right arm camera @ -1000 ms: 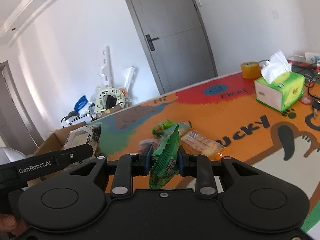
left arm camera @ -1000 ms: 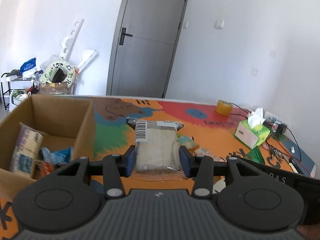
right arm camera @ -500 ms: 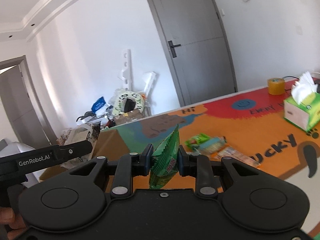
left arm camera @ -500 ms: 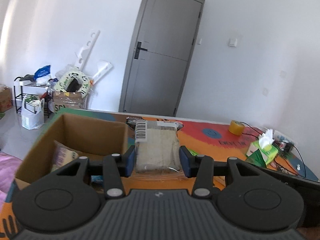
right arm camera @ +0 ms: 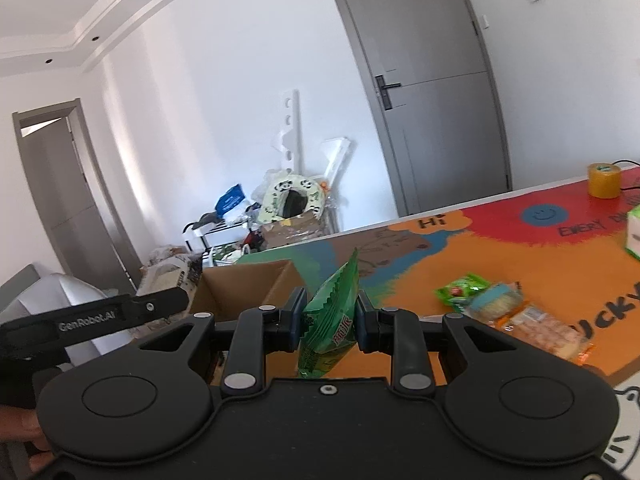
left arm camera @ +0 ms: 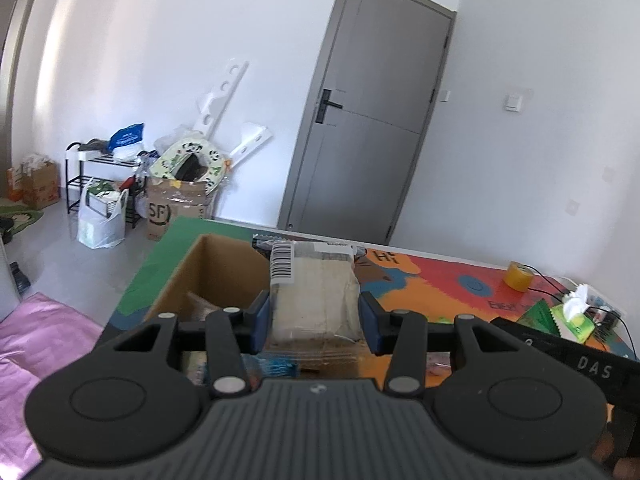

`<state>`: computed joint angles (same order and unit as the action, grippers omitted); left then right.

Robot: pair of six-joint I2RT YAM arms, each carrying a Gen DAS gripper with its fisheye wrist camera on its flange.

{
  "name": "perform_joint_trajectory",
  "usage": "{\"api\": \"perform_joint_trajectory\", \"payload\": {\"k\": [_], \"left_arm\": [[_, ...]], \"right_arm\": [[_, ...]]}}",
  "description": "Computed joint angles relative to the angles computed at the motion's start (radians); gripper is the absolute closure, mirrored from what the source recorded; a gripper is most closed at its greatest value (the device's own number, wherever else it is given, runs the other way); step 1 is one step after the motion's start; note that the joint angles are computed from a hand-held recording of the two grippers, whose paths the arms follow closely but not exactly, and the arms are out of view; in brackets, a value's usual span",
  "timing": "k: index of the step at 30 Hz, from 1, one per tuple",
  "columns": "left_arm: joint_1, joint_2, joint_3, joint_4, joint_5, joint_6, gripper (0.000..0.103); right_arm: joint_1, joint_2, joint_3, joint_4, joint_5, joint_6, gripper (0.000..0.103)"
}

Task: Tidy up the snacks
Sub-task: 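Carry the bread packet and green packet over the cardboard box with both tools, then open both tools to drop the packets into the box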

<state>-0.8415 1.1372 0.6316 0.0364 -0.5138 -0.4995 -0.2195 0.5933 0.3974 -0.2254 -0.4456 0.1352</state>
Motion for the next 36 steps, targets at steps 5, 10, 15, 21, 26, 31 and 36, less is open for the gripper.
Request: {"api": "perform_joint_trajectory", "payload": {"k": [5, 10, 15, 21, 26, 31, 36], "left_arm": [[0.075, -0.007, -0.023, 0.011, 0.051, 0.000, 0.058], [0.139, -0.036, -0.053, 0.010, 0.099, 0.002, 0.058], [0.191, -0.070, -0.074, -0.003, 0.138, 0.007, 0.058], [0.242, -0.088, -0.087, -0.006, 0.173, 0.004, 0.058], [0.280, -0.092, -0.098, 0.004, 0.204, 0.004, 0.058], [0.295, -0.095, -0.107, 0.014, 0.229, 0.008, 0.058], [0.268, -0.076, -0.103, 0.024, 0.227, 0.007, 0.058]], "right_arm": [[0.133, 0.035, 0.016, 0.030, 0.089, 0.027, 0.077], [0.267, 0.103, 0.039, 0.078, 0.178, 0.056, 0.077], [0.375, 0.181, 0.061, 0.127, 0.237, 0.082, 0.077], [0.418, 0.246, 0.084, 0.156, 0.237, 0.103, 0.077], [0.445, 0.304, 0.108, 0.169, 0.208, 0.099, 0.074], [0.454, 0.289, 0.106, 0.161, 0.228, 0.114, 0.051], [0.396, 0.238, 0.091, 0.122, 0.219, 0.126, 0.051]]}}
